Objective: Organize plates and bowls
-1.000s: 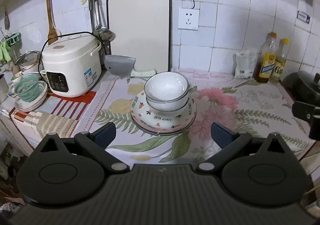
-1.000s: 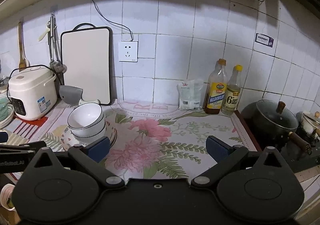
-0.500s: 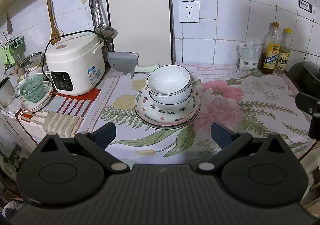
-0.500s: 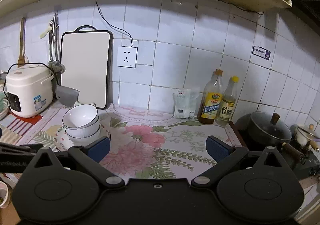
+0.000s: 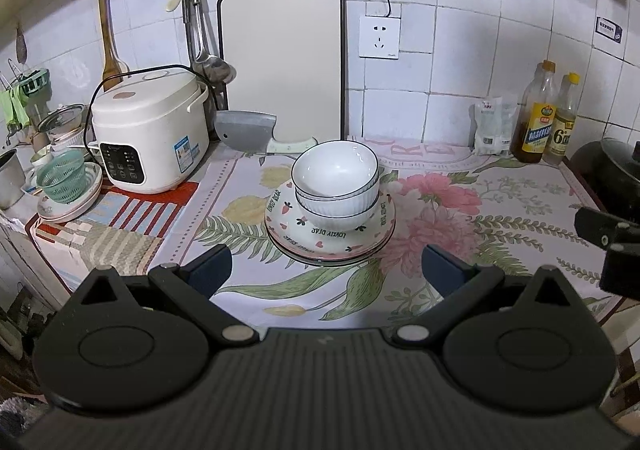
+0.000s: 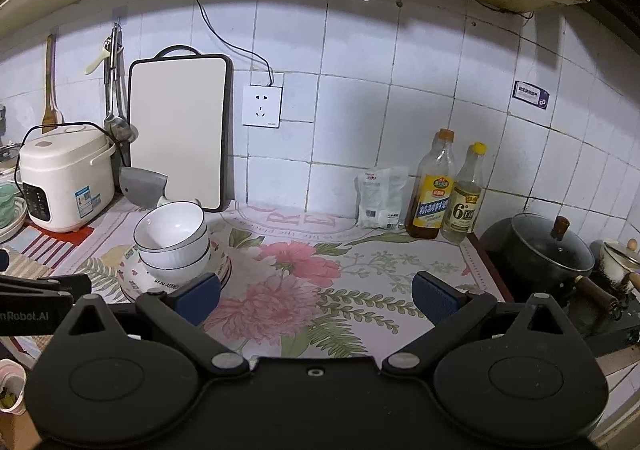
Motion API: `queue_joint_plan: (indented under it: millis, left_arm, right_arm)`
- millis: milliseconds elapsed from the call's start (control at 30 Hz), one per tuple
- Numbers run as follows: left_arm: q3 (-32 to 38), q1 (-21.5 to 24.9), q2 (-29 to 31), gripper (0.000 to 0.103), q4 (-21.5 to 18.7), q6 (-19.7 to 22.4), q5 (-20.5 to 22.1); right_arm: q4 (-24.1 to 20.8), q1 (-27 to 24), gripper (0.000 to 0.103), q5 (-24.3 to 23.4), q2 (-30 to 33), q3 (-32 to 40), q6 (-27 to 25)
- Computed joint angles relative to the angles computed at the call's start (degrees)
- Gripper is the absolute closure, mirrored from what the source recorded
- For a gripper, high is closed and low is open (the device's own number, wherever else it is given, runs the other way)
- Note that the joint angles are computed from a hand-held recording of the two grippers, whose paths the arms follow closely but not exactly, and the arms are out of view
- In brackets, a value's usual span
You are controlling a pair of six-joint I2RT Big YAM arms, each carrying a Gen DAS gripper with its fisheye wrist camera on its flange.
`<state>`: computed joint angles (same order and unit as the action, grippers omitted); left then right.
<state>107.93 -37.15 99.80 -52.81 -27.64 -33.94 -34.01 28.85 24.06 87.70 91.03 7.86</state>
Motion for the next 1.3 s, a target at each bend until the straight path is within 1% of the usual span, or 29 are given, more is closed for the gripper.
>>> queue_joint_plan:
  millis: [200,333,733,867,1100,1300]
  left_arm:
    - [-1.31,0.03,-0.64,0.0,1.64,-0.72,0.05]
    - [-1.55,0.02,-0.76,0.0,2.1,-0.22,-0.28]
    - [-1.43,-0.31,-0.67,0.0,2.27,0.16,-0.51]
    - [-2.06,-0.57,-0.9,0.0,3.41,0.77,-2.0]
    - [-2.31,-0.5,-1.13,0.0,3.51,0.49,-1.51]
    - [-2.51,-0.33,-1.36,0.0,3.72,1.54,-0.45]
  right_arm:
    - [0.28,0.08,0.0,-0.27,-0.08,-0.4,0.56]
    - [0.1,0.37,0.0,0.13,0.03,-0.4,0.77]
    - [-0.14,0.49,0.0,0.16,0.22,-0.26,0.7]
    - [-0.43,0.49,0.0,0.38,0.35,-0.11,0.85]
    - [-0.59,0.38,0.0,0.38,0.45,-0.13,0.91]
    - [-0.82,0.3,0.0,0.5,0.58,0.02,0.86]
